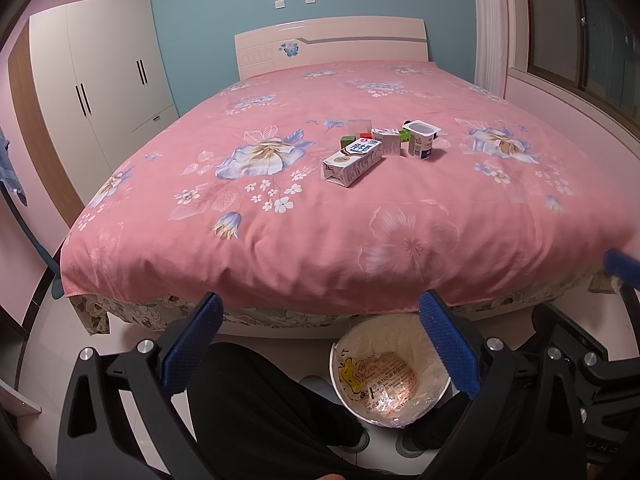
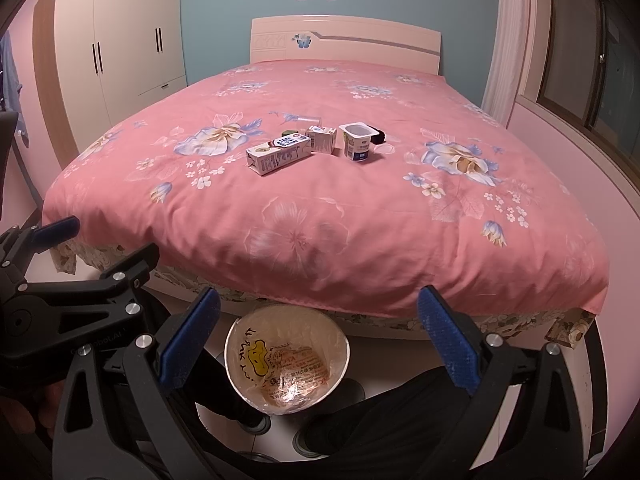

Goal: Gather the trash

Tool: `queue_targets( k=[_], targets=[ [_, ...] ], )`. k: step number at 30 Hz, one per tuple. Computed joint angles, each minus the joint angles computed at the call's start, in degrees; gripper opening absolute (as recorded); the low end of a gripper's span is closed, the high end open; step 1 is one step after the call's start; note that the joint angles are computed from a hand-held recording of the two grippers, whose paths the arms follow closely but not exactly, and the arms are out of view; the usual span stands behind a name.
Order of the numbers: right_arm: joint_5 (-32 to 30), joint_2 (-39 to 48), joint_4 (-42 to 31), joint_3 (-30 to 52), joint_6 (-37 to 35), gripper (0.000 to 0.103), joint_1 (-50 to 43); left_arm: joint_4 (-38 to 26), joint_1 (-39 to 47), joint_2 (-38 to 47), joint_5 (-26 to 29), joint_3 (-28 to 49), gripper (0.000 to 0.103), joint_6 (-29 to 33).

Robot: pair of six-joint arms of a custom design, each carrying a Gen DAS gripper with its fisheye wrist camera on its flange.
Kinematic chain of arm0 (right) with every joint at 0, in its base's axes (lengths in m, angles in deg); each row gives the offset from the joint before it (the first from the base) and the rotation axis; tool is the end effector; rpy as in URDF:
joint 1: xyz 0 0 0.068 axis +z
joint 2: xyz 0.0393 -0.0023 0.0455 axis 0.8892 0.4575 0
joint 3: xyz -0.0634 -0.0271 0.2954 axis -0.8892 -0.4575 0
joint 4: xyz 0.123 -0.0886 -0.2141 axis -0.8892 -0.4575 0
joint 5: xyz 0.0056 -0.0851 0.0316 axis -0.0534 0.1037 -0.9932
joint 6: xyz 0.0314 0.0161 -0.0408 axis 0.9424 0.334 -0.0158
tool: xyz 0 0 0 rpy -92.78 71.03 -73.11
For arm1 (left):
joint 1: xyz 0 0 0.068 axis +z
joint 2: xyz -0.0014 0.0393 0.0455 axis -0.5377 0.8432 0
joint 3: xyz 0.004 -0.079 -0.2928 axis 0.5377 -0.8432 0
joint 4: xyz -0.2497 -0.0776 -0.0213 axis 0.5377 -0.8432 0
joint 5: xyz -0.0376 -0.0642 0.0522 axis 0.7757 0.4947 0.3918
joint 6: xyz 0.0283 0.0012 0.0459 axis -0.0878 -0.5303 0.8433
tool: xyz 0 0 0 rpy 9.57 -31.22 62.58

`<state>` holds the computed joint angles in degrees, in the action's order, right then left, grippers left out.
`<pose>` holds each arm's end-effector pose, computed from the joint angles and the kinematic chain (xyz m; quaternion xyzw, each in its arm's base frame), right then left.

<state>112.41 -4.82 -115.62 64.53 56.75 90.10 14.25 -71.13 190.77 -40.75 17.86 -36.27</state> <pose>0.2760 0.1225 0.3747 0.1132 0.9123 -0.0655 0.3882 0.3475 -0.2640 0.3689 0.1839 0.8986 -0.0223 0.3978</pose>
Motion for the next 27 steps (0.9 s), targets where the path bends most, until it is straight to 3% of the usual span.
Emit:
queue_targets(
  k=[27],
  targets=[
    [0.20, 0.12, 0.37, -0.26, -0.21, 0.097, -0.03, -0.30, 0.08, -0.02, 0.08, 0.24, 0.100, 0.01]
  ],
)
